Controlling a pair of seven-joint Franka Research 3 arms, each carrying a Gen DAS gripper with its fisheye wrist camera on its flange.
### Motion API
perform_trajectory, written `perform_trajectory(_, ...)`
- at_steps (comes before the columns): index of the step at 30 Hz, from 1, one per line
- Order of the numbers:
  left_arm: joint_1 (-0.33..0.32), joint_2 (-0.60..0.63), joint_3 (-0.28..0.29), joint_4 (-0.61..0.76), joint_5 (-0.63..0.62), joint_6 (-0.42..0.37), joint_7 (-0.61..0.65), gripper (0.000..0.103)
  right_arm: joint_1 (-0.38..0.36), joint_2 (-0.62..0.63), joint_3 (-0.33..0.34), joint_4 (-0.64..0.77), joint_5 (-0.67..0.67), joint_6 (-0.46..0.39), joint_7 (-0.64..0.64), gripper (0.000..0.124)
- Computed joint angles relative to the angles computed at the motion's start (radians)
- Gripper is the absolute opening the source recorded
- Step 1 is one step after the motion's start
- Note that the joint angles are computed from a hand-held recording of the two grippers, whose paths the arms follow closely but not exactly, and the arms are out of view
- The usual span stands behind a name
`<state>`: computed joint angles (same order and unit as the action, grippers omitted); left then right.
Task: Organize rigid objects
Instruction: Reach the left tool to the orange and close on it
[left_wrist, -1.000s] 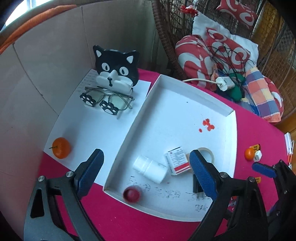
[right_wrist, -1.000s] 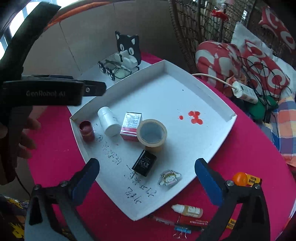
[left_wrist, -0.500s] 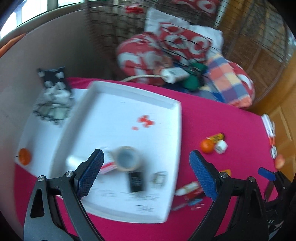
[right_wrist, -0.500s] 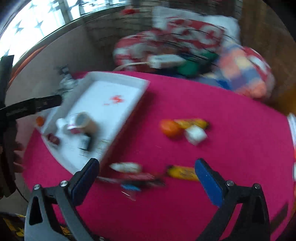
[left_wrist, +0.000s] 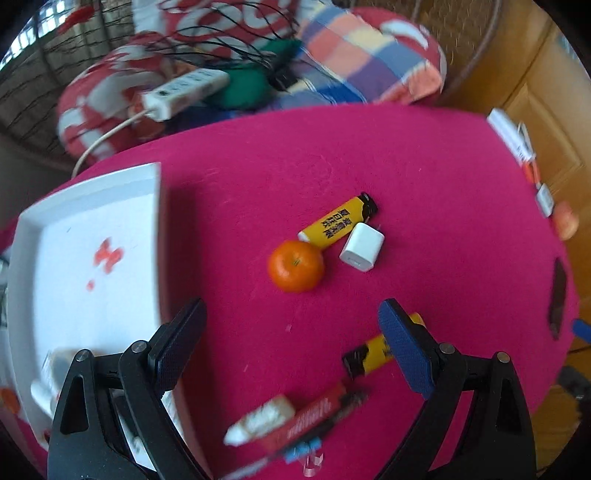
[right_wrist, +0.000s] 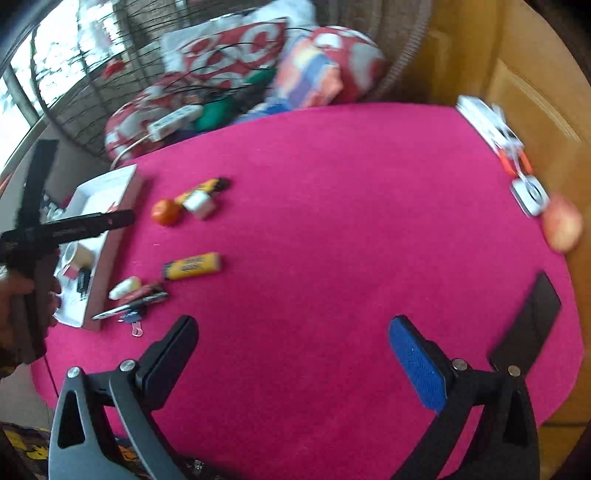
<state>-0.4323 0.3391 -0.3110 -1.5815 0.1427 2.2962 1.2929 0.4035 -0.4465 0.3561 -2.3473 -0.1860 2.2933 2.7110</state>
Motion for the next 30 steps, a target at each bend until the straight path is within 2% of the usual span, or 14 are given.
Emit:
perform_trajectory(4,-0.037,0.109,0.018,0.119,0.053,-0.068,-0.015,0.094,0.001,-0.087,-0.015,-0.074,0.042,-0.038,0.020,0.103)
perform_trajectory(6,-0.058,0.133,0.036,0.138,0.098,-0.075,-0.041,0.094,-0.004,-0.132,-0.020,-0.111,0.063,-0.056,0.026,0.103)
perform_trajectory(8,-0.058,0.149,0.033,0.147,0.102,-0.073,-0.038,0.088,-0.009,-0.156,-0.019,-0.131,0.087,-0.063,0.035,0.103)
perform_trajectory(10,-0.062,0.159,0.033,0.152,0.112,-0.062,-0.032,0.074,-0.015,-0.176,-0.022,-0.153,0.109,-0.060,0.039,0.103)
perform_trajectory(12,-0.071,0.173,0.035,0.168,0.127,-0.068,-0.027,0.070,-0.019,-0.188,-0.022,-0.164,0.122,-0.065,0.033,0.103)
perform_trajectory(16,-0.066,0.176,0.032,0.164,0.116,-0.045,-0.027,0.069,-0.025,-0.193,-0.023,-0.175,0.141,-0.061,0.016,0.103)
perform_trajectory(18,-0.062,0.178,0.029,0.164,0.111,-0.040,-0.016,0.067,-0.027,-0.187,-0.025,-0.171,0.145,-0.058,-0.001,0.103)
perform_trajectory(21,-0.056,0.165,0.025,0.149,0.102,-0.024,0.000,0.041,-0.032,-0.169,-0.024,-0.158,0.146,-0.048,-0.017,0.103)
perform_trajectory(23,-0.043,0.161,0.015,0.150,0.066,-0.038,0.003,0.041,-0.035,-0.147,-0.029,-0.145,0.145,-0.032,-0.038,0.103)
perform_trajectory(26,-0.014,0.092,0.000,0.068,0.013,0.005,0.001,0.041,-0.042,-0.083,-0.040,-0.104,0.128,0.009,-0.093,0.103)
perform_trajectory(30,0.022,-0.007,-0.014,-0.032,-0.059,0.064,-0.005,0.041,-0.050,0.069,-0.056,0.000,0.074,0.112,-0.204,0.103)
